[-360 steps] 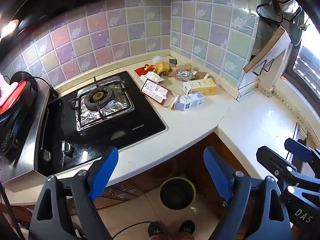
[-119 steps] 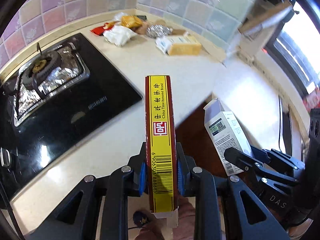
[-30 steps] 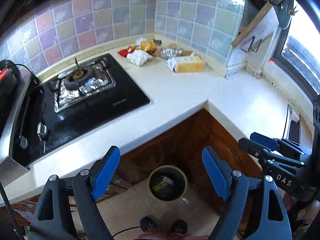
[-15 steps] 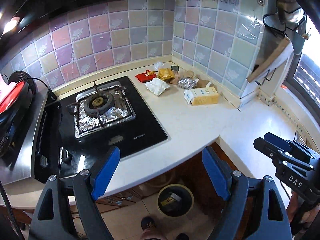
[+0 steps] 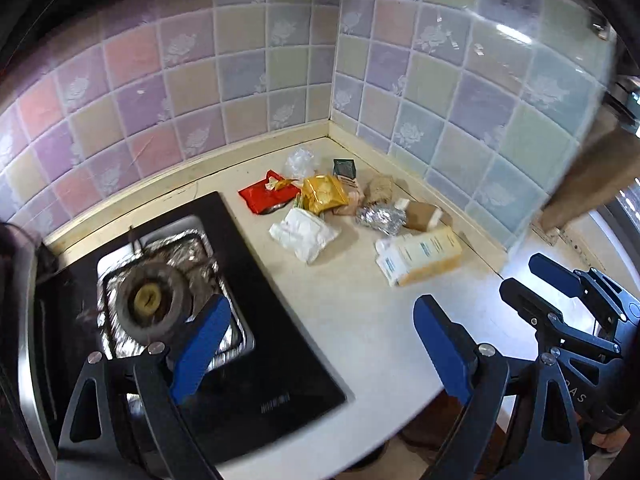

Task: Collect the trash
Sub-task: 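Grasp the foil-wrapped lump with the right tool while the left tool grasps the white paper bag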

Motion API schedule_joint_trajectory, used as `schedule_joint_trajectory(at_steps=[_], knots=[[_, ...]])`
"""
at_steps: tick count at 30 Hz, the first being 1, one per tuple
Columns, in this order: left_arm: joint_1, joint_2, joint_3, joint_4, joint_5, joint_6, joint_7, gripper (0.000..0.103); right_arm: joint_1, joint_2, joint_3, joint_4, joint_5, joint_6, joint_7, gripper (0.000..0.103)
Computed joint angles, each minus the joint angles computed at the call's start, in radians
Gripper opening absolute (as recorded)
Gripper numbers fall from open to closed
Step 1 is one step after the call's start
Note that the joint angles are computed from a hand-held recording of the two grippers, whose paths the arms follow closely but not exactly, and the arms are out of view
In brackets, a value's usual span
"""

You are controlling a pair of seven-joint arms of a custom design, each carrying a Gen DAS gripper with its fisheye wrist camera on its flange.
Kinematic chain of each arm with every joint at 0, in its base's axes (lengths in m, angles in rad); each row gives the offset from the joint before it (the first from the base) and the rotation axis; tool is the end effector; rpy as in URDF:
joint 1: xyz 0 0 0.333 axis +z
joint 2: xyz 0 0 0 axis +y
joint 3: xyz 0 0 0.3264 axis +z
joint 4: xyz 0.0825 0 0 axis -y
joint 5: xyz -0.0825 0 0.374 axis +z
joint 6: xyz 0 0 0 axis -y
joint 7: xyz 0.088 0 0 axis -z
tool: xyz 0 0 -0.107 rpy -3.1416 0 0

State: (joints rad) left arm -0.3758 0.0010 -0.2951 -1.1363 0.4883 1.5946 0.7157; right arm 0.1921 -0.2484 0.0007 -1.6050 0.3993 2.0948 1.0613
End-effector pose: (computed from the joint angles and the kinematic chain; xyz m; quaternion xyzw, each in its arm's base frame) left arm 0.4291 -0.2775 0.8453 -0.7584 0.5662 -0.2146 0.2414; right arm 0.4713 0.1113 0.8136 -0.8164 0.4123 -0.1714 0.3661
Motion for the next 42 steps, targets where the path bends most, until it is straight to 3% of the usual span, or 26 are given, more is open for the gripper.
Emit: schedule_joint_trajectory(at_steps=[4,11,21,24,30,38,42], knots=[[0.073,0.067,0.064,0.015,-0.097,0.071,0.068,0.092,0.013,0.162,0.036,0.127,-0.063,0.034,0.043,0.049],[0.140,0.188,0.110,0.055,-0.175,0.111,0.165,0.092,0.054,0.407,0.058,0.347,-0.174,-0.035,0.059,0.049],[0.206,0.193,0.125,-0.049,-0.295,0.187,0.202,0.092,0.132,0.547,0.051,0.450,-0.351,-0.070,-0.014,0.049],[0.218,0.198,0.126,-0.052,-0.323,0.194,0.198,0.092,0.159,0.548,0.040,0.420,-0.430,-0.009,-0.032,0.051],[0.225,0.243,0.127,-0.002,-0.351,0.176,0.191,0.094,0.181,0.614,0.025,0.505,-0.489,-0.024,-0.015,0.052],[0.223,0.346,0.133,0.123,-0.385,0.096,0.109,0.095,0.191,0.777,0.009,0.788,-0.473,-0.232,-0.016,0.056],[0.215,0.399,0.133,0.191,-0.388,0.051,0.086,0.095,0.186,0.800,-0.003,0.833,-0.450,-0.258,0.037,0.048]])
